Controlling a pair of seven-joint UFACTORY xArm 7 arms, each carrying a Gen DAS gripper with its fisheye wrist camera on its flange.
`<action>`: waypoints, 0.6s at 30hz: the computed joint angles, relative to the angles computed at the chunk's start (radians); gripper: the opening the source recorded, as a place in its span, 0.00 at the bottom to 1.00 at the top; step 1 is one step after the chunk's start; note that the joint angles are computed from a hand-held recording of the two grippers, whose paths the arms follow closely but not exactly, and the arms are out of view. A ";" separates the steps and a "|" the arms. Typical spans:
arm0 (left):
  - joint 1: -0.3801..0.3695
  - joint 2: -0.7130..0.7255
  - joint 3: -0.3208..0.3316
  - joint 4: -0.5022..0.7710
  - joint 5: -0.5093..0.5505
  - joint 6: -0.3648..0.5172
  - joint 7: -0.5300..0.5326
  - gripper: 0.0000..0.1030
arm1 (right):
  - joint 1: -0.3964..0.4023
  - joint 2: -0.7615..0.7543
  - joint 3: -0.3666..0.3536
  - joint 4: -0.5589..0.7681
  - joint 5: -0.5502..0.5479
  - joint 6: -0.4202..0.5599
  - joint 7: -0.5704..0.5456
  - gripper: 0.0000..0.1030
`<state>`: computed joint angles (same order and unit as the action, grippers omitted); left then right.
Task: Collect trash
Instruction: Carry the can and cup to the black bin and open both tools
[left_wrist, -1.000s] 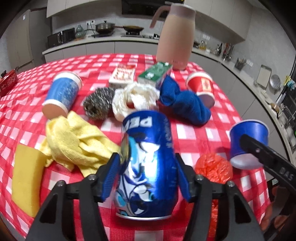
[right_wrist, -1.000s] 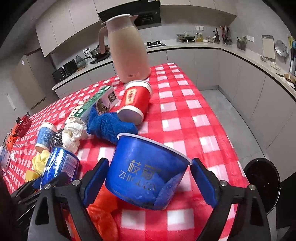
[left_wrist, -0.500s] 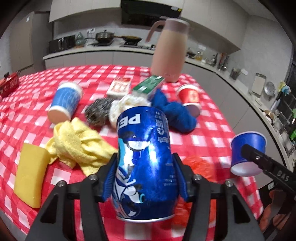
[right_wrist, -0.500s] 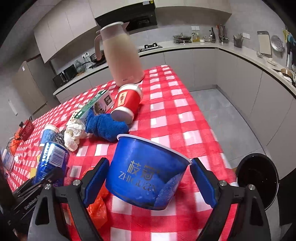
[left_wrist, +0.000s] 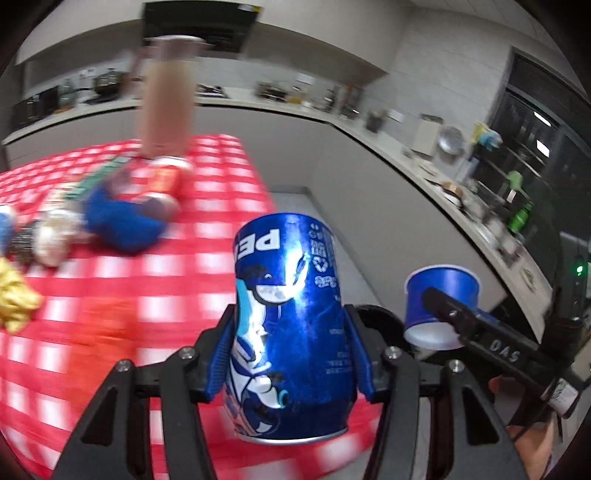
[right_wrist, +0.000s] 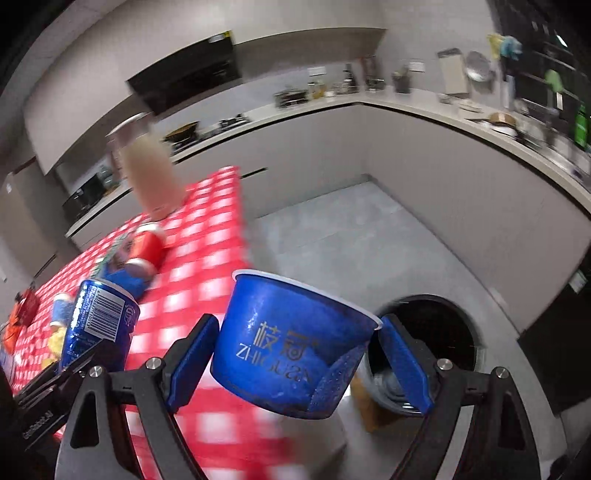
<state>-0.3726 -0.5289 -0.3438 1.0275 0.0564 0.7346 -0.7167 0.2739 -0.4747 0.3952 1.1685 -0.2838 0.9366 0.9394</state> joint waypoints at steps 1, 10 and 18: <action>0.000 0.046 -0.027 0.030 0.003 -0.014 -0.017 0.54 | 0.006 -0.036 -0.029 -0.035 0.014 0.002 -0.017 0.87; -0.052 0.475 -0.172 0.282 0.252 -0.075 -0.276 0.54 | -0.052 -0.285 -0.247 -0.346 0.145 -0.016 -0.259 0.87; -0.181 0.700 -0.099 0.379 0.353 -0.056 -0.387 0.54 | -0.116 -0.207 -0.349 -0.509 0.259 -0.166 -0.471 0.87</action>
<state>-0.5532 0.1714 -0.4430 1.4066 0.4098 0.6783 -1.1038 0.1578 -0.6815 0.0463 0.6599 -0.0250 0.7705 0.4683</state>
